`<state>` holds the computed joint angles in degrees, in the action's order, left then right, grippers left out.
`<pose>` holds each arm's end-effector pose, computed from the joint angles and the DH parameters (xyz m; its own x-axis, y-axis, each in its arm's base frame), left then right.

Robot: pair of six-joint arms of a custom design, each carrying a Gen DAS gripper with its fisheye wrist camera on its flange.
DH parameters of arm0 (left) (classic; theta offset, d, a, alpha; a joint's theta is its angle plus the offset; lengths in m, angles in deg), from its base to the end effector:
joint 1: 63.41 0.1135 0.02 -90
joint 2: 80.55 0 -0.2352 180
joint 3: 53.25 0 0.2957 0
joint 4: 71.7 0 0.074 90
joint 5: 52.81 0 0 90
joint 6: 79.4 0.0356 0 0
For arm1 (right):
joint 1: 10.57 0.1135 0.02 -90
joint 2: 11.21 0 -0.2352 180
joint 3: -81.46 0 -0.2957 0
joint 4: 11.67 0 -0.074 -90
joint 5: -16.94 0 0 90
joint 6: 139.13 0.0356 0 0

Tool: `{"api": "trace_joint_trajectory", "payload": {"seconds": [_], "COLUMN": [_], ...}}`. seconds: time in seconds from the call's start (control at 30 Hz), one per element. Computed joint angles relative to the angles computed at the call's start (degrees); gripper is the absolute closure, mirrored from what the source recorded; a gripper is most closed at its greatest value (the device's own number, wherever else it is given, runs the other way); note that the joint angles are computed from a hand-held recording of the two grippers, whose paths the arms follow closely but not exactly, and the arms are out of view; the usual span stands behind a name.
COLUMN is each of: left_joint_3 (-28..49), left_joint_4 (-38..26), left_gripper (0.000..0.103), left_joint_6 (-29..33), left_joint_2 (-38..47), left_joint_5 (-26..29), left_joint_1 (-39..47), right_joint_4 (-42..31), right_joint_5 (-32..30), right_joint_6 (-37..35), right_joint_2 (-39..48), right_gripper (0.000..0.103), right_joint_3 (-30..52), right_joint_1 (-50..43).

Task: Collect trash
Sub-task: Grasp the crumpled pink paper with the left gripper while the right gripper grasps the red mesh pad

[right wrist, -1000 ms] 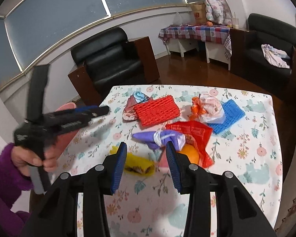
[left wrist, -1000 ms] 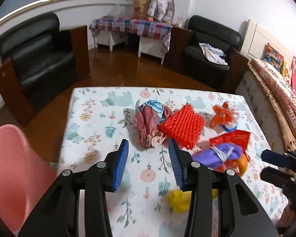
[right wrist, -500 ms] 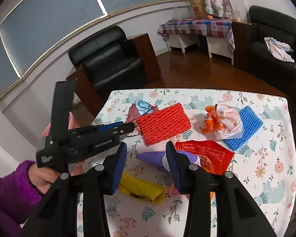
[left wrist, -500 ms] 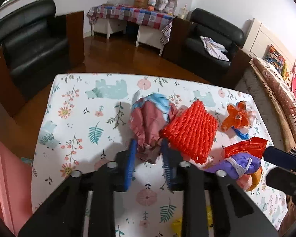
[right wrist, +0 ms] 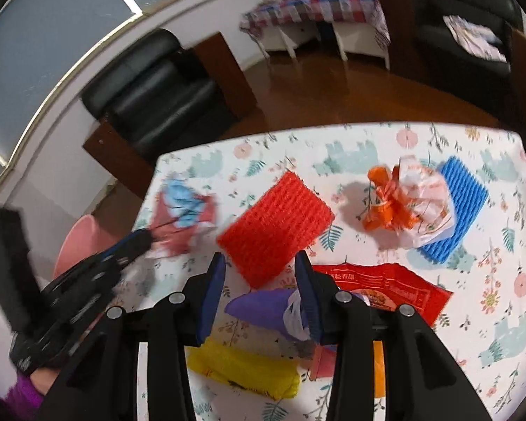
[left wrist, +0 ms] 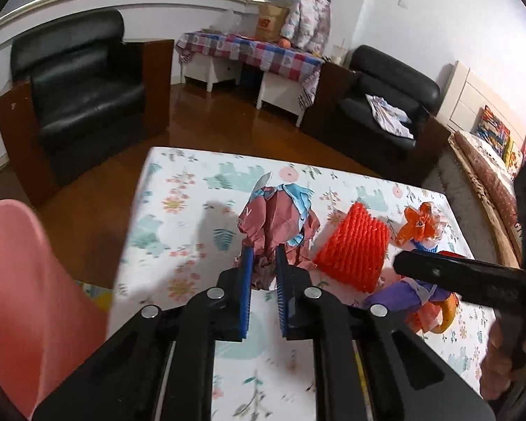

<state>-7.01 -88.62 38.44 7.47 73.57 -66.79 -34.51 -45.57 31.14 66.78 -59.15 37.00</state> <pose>0.2840 -0.0379 0.0638 -0.5884 0.4114 -0.6961 0.7123 0.6711 -0.2055 0.1826 0.1754 0.0663 -0.5987 0.6409 -0.4804 0.4986 0.7676 0.4027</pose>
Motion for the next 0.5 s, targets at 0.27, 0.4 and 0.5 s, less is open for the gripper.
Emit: {"api": "trace_joint_trajectory", "payload": {"seconds": [0.27,0.4,0.5], "left_joint_3": [0.4,0.7,0.8], "left_joint_4": [-5.3,-6.8,-7.5], "left_gripper": [0.091,0.091,0.091], "left_joint_6": [5.0,6.4,7.2], "left_joint_2": [-1.9,-2.1,-2.0], "left_joint_5": [4.7,6.0,6.7], "left_joint_1": [7.1,9.0,10.2], "right_joint_4": [1.5,-0.4,-1.9], "right_joint_5": [-4.9,-4.2,-3.1], "right_joint_6": [1.3,3.1,4.0], "right_joint_2": [11.6,16.2,17.9], "right_gripper": [0.063,0.070,0.080], "right_joint_3": [6.4,9.6,11.1], "right_joint_1": [-5.6,-5.6,-5.2]}}
